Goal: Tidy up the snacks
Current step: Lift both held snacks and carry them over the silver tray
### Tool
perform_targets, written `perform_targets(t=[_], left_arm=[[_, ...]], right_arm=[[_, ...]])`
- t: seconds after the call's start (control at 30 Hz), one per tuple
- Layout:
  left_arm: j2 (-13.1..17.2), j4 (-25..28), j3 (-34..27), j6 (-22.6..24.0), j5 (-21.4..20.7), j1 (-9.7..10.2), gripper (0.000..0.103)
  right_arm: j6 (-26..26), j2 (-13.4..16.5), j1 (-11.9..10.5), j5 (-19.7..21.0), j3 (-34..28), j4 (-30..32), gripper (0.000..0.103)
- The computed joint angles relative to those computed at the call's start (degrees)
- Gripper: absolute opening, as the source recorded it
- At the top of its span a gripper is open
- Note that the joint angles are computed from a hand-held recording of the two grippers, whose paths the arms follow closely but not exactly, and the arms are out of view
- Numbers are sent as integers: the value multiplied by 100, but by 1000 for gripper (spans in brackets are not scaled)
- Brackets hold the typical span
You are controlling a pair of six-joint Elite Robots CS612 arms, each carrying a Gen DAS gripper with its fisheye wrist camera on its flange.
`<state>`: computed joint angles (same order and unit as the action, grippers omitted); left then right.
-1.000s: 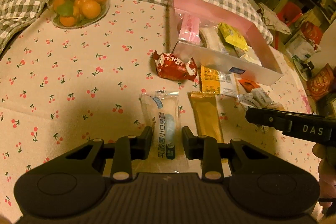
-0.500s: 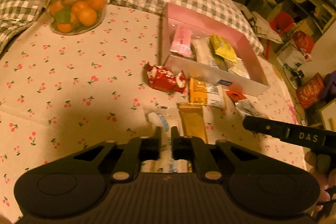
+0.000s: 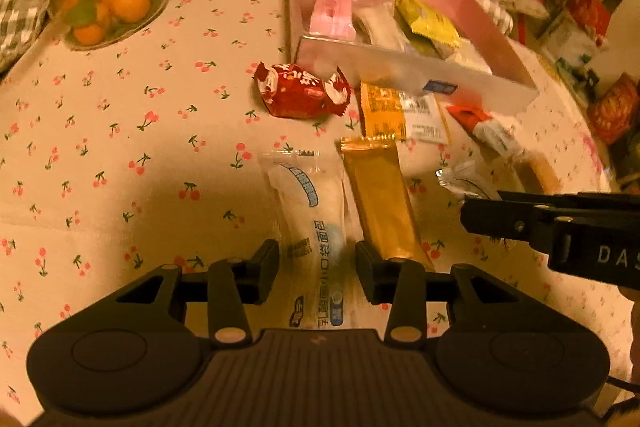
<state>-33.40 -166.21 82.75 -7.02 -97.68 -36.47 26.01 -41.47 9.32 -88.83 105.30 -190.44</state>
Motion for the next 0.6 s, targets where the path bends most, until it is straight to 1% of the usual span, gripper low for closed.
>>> perform_targets(t=[0.07, 0.27, 0.37, 0.6], left_arm=[[-9, -28, 25, 44, 65, -9, 29], [-31, -177, 80, 128, 153, -38, 20], [-44, -267, 87, 54, 54, -21, 14], [-120, -616, 154, -115, -192, 30, 13]], right_arm=[[-35, 7, 9, 2, -13, 59, 28], [-102, 15, 42, -36, -42, 211, 28], [-139, 5, 54, -58, -39, 217, 28], [-179, -38, 57, -100, -17, 118, 28]])
